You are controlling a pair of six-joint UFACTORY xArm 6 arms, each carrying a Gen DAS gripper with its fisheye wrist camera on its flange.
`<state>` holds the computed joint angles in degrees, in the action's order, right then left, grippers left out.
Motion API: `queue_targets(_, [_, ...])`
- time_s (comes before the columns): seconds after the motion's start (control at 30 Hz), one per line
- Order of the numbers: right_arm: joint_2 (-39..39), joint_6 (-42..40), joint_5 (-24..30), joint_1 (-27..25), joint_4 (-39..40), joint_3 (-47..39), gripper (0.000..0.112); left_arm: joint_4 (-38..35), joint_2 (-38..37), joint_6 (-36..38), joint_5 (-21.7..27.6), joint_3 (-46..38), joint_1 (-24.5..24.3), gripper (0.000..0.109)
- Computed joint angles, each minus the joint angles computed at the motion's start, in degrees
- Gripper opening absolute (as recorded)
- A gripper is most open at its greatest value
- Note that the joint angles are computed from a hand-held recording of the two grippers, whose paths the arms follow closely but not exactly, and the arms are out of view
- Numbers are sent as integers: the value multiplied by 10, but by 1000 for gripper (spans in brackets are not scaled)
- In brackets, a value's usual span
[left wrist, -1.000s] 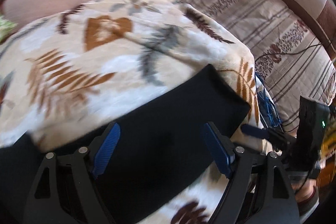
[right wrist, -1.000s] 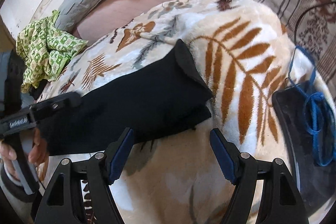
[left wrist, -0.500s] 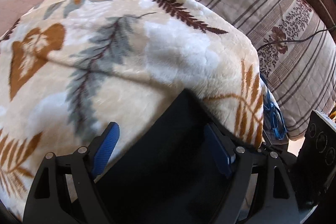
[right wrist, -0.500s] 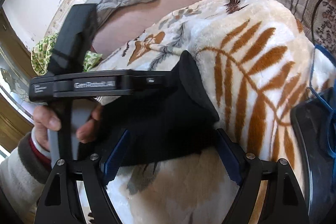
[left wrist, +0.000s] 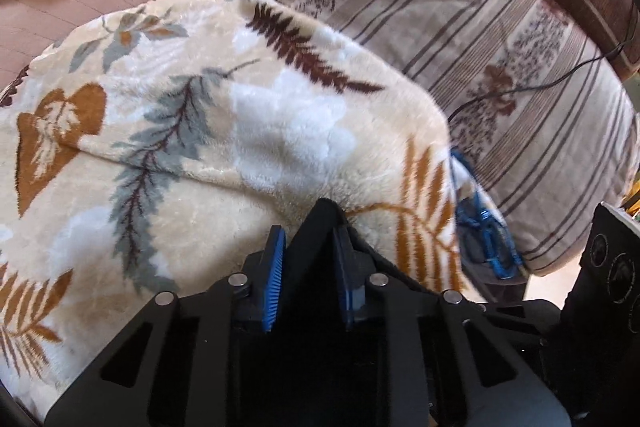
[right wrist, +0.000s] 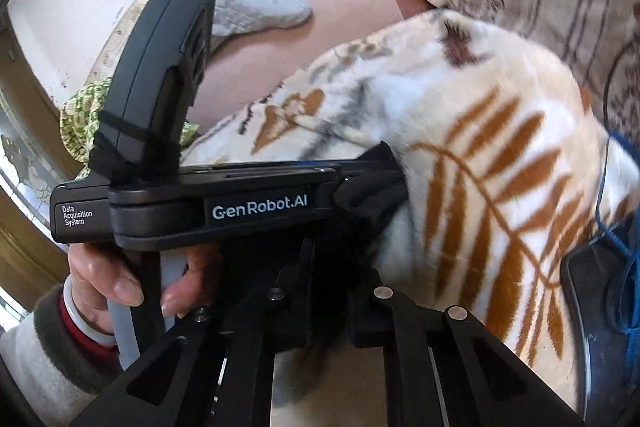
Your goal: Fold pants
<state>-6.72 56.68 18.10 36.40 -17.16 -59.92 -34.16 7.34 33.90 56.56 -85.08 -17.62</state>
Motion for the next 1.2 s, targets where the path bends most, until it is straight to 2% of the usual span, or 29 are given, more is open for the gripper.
queue_targets(0.1, [-1, 4, 7, 7, -17, -18, 11, -20, -22, 9, 16, 4, 19, 21])
queue_targets(0.27, [17, -5, 15, 30, -36, -70, 11, -36, -57, 14, 16, 21, 62, 21])
queue_targets(0.53, [98, -85, 22, 80, 7, -181, 11, -86, -125, 38, 37, 90, 164, 22])
queue_targets(0.63, [121, -100, 20, 94, 26, -200, 11, -98, -144, 42, 51, 117, 200, 36])
queue_targets(0.7, [133, -110, 21, 102, 39, -211, 11, -113, -153, 49, 64, 130, 225, 51])
queue_targets(0.8, [150, -129, 24, 109, 60, -227, 11, -141, -161, 53, 85, 142, 262, 64])
queue_targets(0.97, [176, -150, 34, 122, 78, -252, 11, -167, -163, 38, 97, 151, 294, 76])
queue_targets(1.07, [191, -159, 45, 130, 84, -269, 11, -150, -164, 30, 85, 155, 288, 76])
queue_targets(1.17, [204, -166, 58, 135, 85, -285, 11, -154, -159, 26, 94, 148, 292, 77])
queue_targets(1.2, [207, -170, 59, 135, 88, -286, 11, -163, -158, 27, 97, 146, 296, 80])
